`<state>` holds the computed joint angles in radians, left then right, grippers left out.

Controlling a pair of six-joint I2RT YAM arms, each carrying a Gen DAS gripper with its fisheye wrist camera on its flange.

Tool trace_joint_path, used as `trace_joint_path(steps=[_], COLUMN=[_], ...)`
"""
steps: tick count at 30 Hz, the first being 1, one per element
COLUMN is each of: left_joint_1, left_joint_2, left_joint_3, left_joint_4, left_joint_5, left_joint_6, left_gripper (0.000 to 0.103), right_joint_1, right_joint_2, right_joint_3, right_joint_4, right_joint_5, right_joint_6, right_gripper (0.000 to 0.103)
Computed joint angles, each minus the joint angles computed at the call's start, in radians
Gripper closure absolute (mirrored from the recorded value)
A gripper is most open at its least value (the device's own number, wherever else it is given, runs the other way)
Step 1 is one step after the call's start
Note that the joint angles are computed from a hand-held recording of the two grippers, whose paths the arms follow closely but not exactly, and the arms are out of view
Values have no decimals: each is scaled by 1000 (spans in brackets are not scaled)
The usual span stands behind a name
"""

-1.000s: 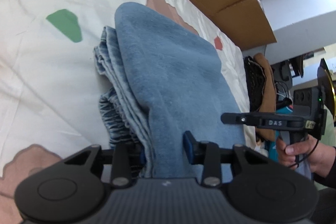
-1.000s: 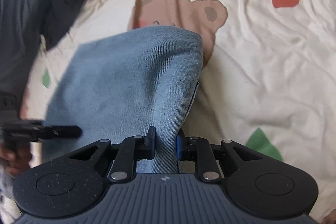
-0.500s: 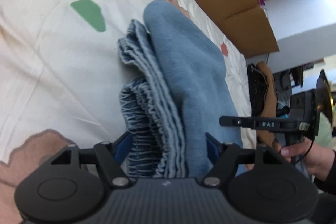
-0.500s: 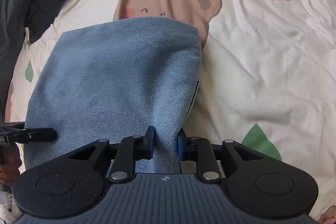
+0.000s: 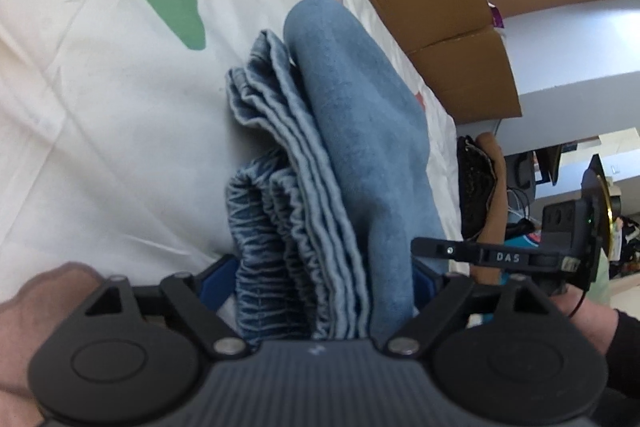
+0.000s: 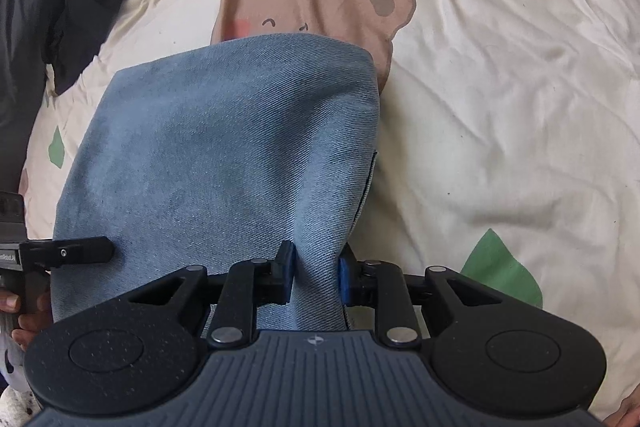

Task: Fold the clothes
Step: 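Lift the folded jeans off the sheet with both tools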

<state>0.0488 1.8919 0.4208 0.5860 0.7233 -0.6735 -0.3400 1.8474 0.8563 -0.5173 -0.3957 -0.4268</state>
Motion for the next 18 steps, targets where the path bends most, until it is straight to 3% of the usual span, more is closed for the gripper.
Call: trace_joint_path(steps=[3, 4, 6, 10, 18], left_joint_1=[26, 33, 34, 19, 4], left_joint_2=[-30, -18, 9, 58, 155], left_joint_3=[-26, -33, -33, 9, 56], left_joint_4=[12, 43, 72, 53, 147], left_joint_5=[33, 47, 57, 65, 97], left_joint_6=[3, -20, -36, -43, -102], left_gripper=[49, 50, 49, 34, 31], right_joint_1=[-15, -21, -38, -77, -116], right_joint_2=[-7, -8, 1, 33, 53], right_joint_3=[2, 3, 6, 4, -54], right_joint_4=[-13, -18, -27, -11, 77], right_joint_5=[-25, -35, -56, -107, -193], right_joint_6=[-19, -29, -58, -93, -104], right_gripper=[81, 81, 75, 72, 63])
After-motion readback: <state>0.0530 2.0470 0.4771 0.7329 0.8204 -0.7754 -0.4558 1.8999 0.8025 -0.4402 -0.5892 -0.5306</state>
